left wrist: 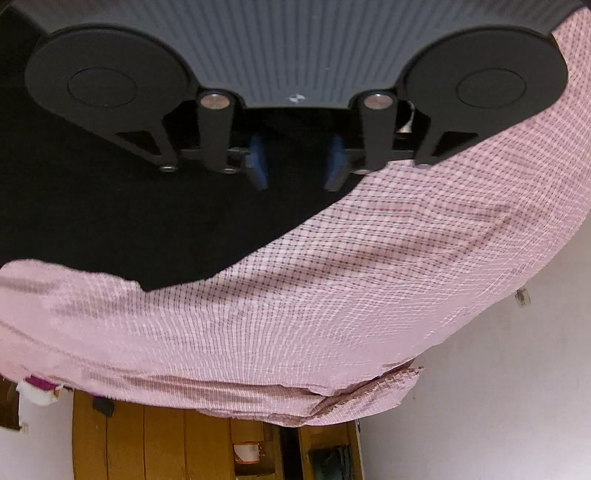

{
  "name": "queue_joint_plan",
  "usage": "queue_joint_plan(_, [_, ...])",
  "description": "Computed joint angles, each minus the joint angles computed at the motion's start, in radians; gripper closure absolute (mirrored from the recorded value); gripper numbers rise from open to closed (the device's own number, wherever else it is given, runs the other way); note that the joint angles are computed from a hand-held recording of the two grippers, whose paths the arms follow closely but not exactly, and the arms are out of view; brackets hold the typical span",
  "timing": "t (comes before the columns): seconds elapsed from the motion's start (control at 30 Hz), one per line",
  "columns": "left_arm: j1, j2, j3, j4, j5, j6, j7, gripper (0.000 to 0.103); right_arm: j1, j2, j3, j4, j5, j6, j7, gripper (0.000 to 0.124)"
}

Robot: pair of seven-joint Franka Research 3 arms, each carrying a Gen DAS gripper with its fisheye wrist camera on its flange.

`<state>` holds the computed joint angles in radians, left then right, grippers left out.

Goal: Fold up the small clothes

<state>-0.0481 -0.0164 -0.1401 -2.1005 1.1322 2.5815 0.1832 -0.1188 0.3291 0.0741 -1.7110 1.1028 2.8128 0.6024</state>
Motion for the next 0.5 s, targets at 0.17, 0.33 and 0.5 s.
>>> queue_joint_plan(0.17, [0.005, -0.124, -0.016, -0.088, -0.049, -0.027, 0.051, 0.041, -0.015, -0.115, 0.022, -0.109, 0.194, -0.038, -0.204, 0.06])
queue_joint_plan(0.33, [0.022, -0.26, -0.042, -0.193, -0.117, -0.054, 0.094, 0.035, 0.042, -0.227, -0.026, -0.215, 0.205, -0.089, -0.261, 0.06])
queue_joint_plan(0.5, [0.034, -0.397, -0.056, -0.294, -0.223, -0.057, 0.156, 0.034, 0.108, -0.336, -0.078, -0.318, 0.189, -0.118, -0.28, 0.06])
